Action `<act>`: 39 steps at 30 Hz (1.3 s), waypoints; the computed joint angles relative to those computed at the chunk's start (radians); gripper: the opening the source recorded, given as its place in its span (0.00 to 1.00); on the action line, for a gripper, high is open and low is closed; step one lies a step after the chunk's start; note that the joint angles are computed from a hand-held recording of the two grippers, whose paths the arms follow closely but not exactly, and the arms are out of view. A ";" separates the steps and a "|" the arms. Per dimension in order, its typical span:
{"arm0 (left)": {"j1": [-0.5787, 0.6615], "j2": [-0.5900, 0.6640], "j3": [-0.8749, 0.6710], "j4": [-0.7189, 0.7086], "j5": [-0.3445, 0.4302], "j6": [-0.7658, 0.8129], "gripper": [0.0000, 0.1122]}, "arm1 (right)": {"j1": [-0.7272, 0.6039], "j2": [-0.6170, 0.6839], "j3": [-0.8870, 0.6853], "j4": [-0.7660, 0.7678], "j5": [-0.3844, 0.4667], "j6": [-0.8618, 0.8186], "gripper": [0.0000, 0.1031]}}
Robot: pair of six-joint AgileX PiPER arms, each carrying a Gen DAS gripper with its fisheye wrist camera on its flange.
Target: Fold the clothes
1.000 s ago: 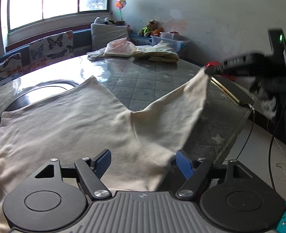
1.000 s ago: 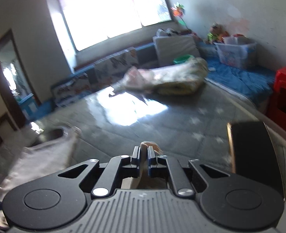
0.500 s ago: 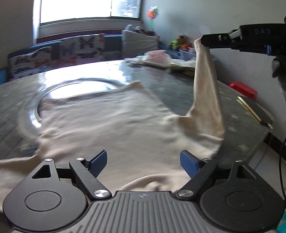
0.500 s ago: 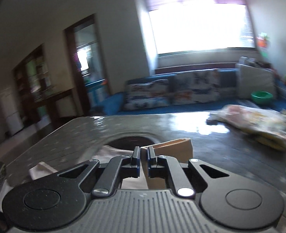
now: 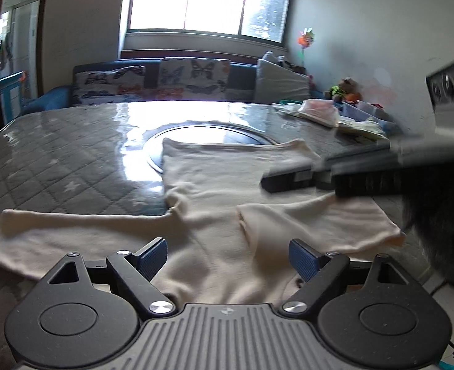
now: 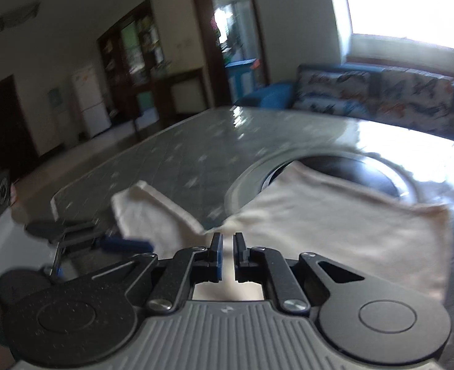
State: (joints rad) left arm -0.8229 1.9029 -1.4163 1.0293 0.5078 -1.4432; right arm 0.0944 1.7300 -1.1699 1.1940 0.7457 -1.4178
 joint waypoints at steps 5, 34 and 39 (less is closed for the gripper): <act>0.005 -0.006 0.007 0.013 0.001 -0.013 0.78 | 0.016 -0.011 0.023 -0.030 0.036 -0.009 0.13; 0.016 0.239 -0.367 -0.371 0.059 0.448 0.49 | -0.266 -0.187 0.259 -0.091 -0.102 -0.237 0.72; 0.025 0.263 -0.406 -0.439 0.066 0.522 0.28 | -0.223 -0.185 0.255 -0.089 -0.099 -0.246 0.72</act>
State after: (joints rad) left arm -0.7981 2.1658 -1.8221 0.5906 0.5741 -0.9215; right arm -0.1287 1.5453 -0.9150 1.1046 0.6466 -1.6634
